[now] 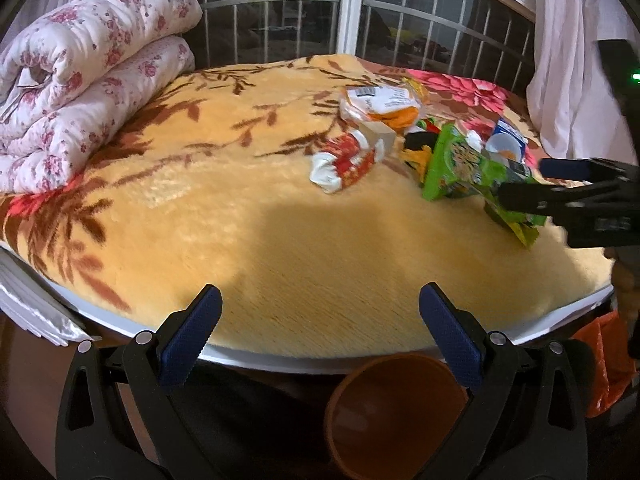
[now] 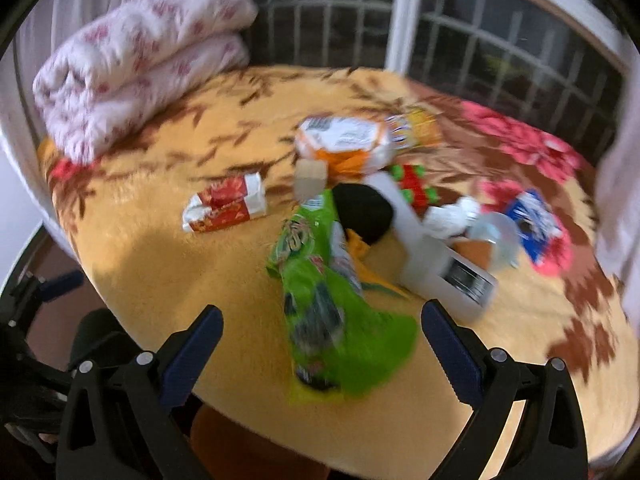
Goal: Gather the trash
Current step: 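Grasp the green snack bag with the right tool while the left tool grasps the red-white wrapper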
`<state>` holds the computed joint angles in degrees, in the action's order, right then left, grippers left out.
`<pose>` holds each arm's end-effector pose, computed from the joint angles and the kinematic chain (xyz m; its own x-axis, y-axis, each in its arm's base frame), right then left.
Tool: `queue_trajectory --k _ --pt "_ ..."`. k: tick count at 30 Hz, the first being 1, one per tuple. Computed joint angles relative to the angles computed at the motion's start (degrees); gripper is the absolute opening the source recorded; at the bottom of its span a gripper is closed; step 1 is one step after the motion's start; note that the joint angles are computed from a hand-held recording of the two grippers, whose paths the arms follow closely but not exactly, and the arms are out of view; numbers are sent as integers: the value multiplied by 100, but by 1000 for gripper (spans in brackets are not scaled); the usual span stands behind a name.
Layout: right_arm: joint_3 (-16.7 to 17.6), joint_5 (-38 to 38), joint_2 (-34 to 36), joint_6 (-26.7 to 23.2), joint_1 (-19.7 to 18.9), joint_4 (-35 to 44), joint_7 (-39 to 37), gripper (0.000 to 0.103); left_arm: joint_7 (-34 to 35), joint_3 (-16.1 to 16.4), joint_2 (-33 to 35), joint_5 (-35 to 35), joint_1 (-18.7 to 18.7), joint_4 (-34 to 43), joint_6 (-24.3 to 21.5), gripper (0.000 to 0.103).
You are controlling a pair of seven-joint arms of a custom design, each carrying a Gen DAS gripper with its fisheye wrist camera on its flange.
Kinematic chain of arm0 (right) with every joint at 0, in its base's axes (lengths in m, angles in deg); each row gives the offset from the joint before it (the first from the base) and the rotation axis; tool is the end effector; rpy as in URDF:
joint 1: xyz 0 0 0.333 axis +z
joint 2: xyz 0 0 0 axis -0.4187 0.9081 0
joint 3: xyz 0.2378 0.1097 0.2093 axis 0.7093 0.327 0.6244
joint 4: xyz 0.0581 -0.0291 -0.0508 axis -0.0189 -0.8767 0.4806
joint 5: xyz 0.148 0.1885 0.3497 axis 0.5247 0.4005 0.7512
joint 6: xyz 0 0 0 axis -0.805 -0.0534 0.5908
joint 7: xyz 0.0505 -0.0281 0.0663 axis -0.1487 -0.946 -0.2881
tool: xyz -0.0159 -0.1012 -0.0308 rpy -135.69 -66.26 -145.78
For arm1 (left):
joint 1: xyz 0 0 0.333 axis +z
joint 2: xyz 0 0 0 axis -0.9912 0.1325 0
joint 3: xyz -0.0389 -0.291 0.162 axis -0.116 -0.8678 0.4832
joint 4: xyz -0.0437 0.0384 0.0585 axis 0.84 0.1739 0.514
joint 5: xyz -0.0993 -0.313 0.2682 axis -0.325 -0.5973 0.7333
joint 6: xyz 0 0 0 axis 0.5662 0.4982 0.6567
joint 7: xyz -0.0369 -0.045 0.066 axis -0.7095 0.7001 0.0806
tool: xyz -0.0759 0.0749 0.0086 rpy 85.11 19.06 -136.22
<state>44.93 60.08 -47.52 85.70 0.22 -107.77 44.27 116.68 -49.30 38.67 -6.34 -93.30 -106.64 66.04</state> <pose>0.5645 0.3451 0.6493 0.4306 -0.9004 0.0628 -0.7131 -0.3820 -0.5878 0.4542 -0.2271 0.5867 0.0232 -0.9972 0.0712 -0.7262 -0.0657 -0.6844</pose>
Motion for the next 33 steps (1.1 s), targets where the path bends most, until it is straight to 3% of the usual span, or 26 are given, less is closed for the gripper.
queue_trajectory --k 2,4,6,9,12,16,20,27,33 --pt "0 81 385 -355 8 469 -213 91 72 61 18 -53 -11 16 -4 96" --pt "-38 216 675 -695 27 825 -382 61 117 82 38 -62 9 34 -5 96" --pt "-114 219 888 -1095 80 1077 -343 42 169 84 56 -48 25 53 -23 96" --pt "-164 423 678 -761 51 714 -342 33 222 72 67 0 45 59 -8 96" --pt "-169 557 225 -125 -18 137 -233 31 392 136 122 -62 12 88 89 96" --pt "-142 1321 -319 478 -247 -465 -233 31 917 291 301 -323 -111 207 391 96" --pt "-109 1532 -906 1030 -436 -1161 235 31 1634 352 762 -361 -118 646 567 96" --pt "33 1558 -1528 1355 -653 -1998 704 32 2849 383 1885 -958 -60 1769 286 96" --pt "81 1753 -1712 1415 -691 -2325 769 33 2842 247 2533 -426 38 2429 130 96"
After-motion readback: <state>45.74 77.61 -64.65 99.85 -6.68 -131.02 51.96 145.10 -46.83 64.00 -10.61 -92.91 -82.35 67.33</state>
